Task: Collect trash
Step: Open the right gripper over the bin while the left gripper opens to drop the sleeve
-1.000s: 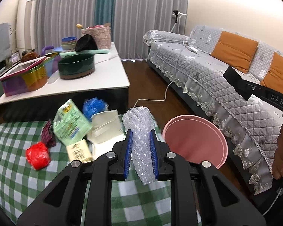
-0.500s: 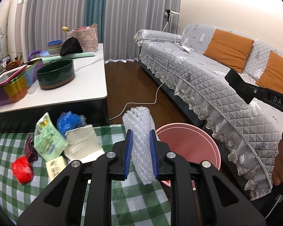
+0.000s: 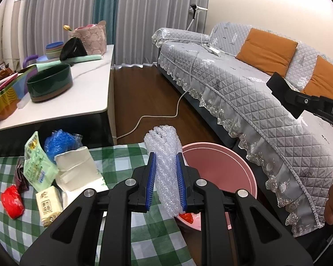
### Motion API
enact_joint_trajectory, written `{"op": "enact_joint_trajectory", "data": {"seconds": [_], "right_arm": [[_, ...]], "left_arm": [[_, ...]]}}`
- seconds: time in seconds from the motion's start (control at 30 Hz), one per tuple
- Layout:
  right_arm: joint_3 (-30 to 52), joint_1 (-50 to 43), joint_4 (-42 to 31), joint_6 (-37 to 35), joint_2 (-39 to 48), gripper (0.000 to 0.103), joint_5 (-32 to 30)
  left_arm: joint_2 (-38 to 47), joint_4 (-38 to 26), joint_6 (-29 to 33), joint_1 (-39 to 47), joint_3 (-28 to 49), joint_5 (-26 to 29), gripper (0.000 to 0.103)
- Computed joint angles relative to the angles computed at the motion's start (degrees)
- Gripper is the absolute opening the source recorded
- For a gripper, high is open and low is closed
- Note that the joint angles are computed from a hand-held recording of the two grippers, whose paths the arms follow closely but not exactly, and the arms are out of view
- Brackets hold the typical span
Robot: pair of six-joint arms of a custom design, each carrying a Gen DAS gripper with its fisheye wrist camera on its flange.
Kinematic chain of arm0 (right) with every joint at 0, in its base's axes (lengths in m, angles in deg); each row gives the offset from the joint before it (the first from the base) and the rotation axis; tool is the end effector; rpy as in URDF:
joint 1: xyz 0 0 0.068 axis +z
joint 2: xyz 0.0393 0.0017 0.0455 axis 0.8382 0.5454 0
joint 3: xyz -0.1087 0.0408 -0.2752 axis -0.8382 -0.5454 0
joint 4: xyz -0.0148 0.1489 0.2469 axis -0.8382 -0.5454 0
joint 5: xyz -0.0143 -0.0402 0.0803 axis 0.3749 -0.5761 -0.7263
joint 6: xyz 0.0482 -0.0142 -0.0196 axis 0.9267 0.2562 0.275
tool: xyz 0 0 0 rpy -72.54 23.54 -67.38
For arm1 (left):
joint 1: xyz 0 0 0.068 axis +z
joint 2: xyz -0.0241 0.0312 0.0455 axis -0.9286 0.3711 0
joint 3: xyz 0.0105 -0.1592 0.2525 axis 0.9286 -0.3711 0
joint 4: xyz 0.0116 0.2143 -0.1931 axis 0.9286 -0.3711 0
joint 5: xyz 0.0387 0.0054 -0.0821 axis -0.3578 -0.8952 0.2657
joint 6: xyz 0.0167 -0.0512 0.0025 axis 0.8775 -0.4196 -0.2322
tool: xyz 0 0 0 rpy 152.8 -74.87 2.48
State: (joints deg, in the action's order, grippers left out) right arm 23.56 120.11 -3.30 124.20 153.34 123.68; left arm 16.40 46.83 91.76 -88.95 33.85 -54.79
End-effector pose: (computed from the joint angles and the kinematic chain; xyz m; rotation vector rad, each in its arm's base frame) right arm 0.1422 0.2143 0.2523 0.6760 2.0375 -0.1687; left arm 0.2627 -0.1133 0.2026 0.8004 2.1375 -0.5170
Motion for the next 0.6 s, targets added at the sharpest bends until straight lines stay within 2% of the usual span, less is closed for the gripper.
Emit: {"op": "enact_joint_trajectory", "data": {"seconds": [0.27,0.6], "right_arm": [[-2.96,-1.73,5.05,-2.70,-1.44,0.013,-2.07],[-3.35,-2.98,6.88,-4.39,-0.46,0.014,-3.61]], "left_arm": [[1.88,1.29,-1.37,-1.80,0.49,0.83,0.018],[4.83,3.35,-2.38,-5.98,1.28,-0.04,0.018]]}}
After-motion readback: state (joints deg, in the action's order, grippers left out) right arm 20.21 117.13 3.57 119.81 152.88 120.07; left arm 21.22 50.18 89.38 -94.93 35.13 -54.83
